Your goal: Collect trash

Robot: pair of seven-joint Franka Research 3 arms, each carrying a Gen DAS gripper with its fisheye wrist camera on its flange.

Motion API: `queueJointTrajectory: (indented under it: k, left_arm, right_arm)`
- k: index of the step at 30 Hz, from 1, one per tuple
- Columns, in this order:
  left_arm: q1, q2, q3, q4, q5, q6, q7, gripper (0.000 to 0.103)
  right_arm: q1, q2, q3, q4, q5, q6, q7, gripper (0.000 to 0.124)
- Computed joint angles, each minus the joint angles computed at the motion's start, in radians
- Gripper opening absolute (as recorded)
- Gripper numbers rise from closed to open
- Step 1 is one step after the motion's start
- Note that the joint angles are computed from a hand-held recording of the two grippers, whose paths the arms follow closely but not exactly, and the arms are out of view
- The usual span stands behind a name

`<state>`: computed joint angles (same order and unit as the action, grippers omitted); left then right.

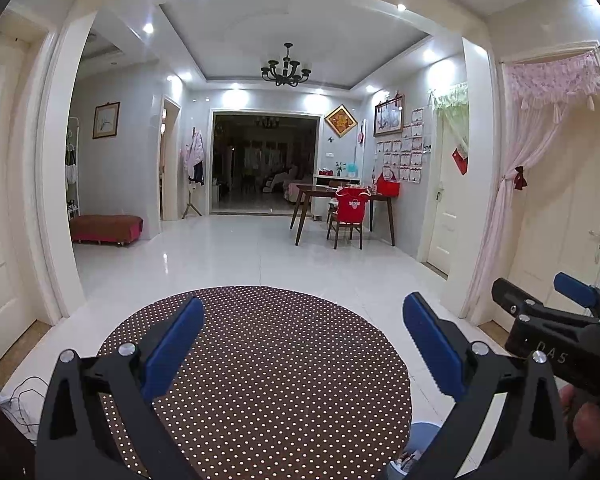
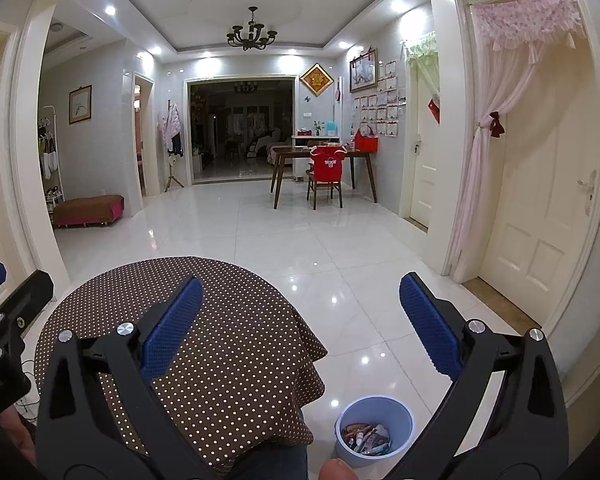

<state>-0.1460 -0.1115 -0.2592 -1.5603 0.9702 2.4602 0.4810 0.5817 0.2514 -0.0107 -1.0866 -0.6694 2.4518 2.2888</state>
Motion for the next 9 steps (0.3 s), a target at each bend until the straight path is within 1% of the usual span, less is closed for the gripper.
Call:
queueJointTrajectory:
  k: [5,9]
  left_arm:
    - [0.000,-0.002,-0.001,-0.004,0.006,-0.009,0.000,0.098]
    - [0.001,-0.003,0.003,-0.004,-0.011,-0.007,0.007,0.098]
  right_arm:
    - [-0.004,0.011,0.000,0.015,0.018,-0.001,-0.021,0.097]
    - [0.001,0.015,-0.005,0.016,0.018,0.000,-0.024,0.097]
